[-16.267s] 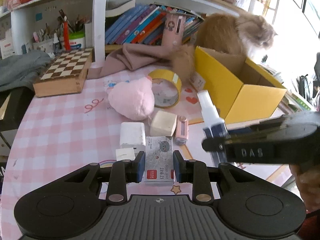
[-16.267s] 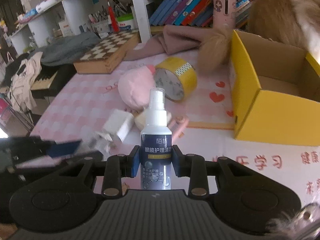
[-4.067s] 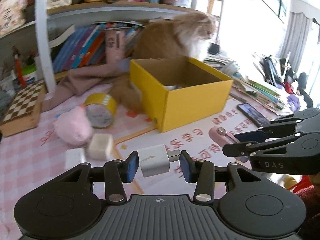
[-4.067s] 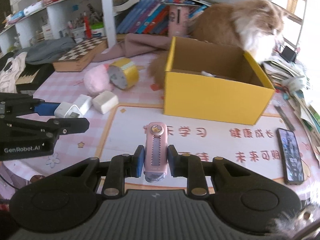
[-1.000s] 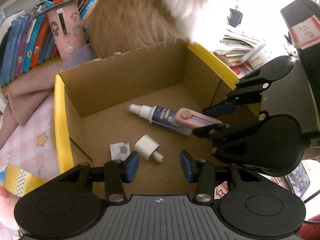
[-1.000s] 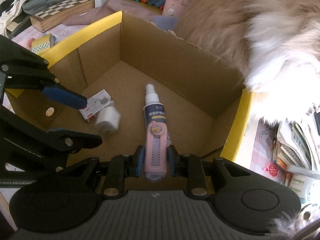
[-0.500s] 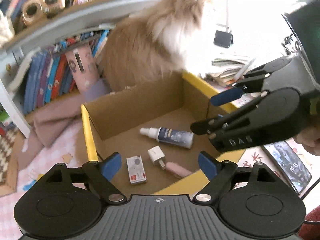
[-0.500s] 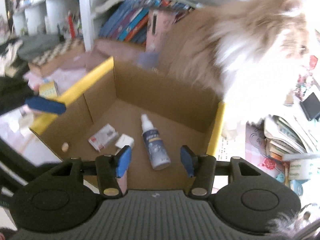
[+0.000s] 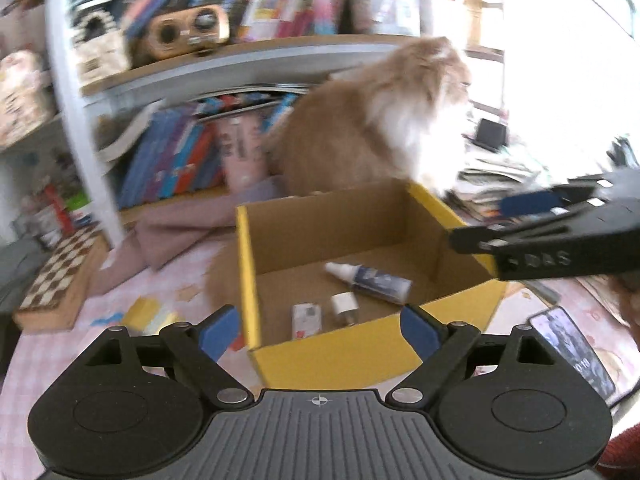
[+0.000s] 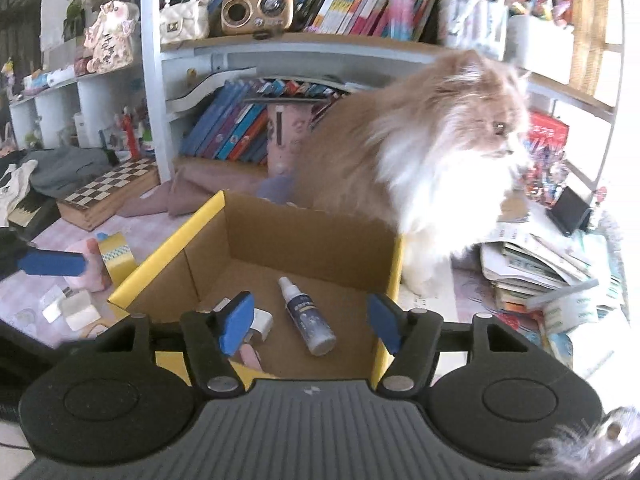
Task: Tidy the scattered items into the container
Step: 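Move both tools back toward the white cubes on the table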
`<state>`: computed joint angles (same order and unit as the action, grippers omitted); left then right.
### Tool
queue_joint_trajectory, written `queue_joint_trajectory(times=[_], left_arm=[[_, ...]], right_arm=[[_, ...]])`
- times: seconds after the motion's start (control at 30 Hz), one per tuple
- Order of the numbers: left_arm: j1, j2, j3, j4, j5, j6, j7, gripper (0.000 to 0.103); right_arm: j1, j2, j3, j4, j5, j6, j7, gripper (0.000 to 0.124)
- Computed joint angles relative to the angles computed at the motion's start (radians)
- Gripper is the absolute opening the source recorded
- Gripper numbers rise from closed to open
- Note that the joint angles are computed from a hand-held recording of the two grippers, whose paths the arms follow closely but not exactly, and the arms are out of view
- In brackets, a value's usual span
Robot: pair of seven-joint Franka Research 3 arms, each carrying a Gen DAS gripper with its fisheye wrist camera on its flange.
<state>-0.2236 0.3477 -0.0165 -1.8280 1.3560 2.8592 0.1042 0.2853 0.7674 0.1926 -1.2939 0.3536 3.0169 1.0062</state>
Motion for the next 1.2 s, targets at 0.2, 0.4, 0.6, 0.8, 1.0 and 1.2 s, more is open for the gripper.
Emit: queue_joint_trajectory(times=[0.2, 0.4, 0.6, 0.8, 1.0, 1.2], left_arm=[[-0.022, -0.068, -0.004, -0.088, 0.166, -0.107, -0.297, 0.090], [0.009, -0.103, -0.061, -0.159, 0.222, -0.177, -0.371, 0.094], [0.032, -0.108, -0.081, -0.197, 0.161, -0.163, -0.298, 0.095], [0.041, -0.108, -0.076, -0.224, 0.112, -0.122, -0.232, 0.095], [0.064, -0.127, -0.064, -0.258, 0.150, -0.064, -0.228, 0.095], [0.115, -0.153, -0.052, -0.296, 0.185, 0.022, -0.198, 0.095]], right_arm=[[-0.042, -0.081, 0.073, -0.221, 0.017, 0.237, -0.026, 0.070], [-0.091, -0.122, 0.133, -0.367, -0.076, 0.341, 0.006, 0.078], [-0.051, -0.156, 0.083, -0.415, -0.115, 0.268, 0.031, 0.082], [0.051, -0.179, -0.026, -0.433, -0.098, 0.225, 0.070, 0.085], [0.191, -0.194, -0.166, -0.446, -0.082, 0.219, 0.146, 0.085], [0.361, -0.189, -0.331, -0.436, -0.093, 0.182, 0.265, 0.087]])
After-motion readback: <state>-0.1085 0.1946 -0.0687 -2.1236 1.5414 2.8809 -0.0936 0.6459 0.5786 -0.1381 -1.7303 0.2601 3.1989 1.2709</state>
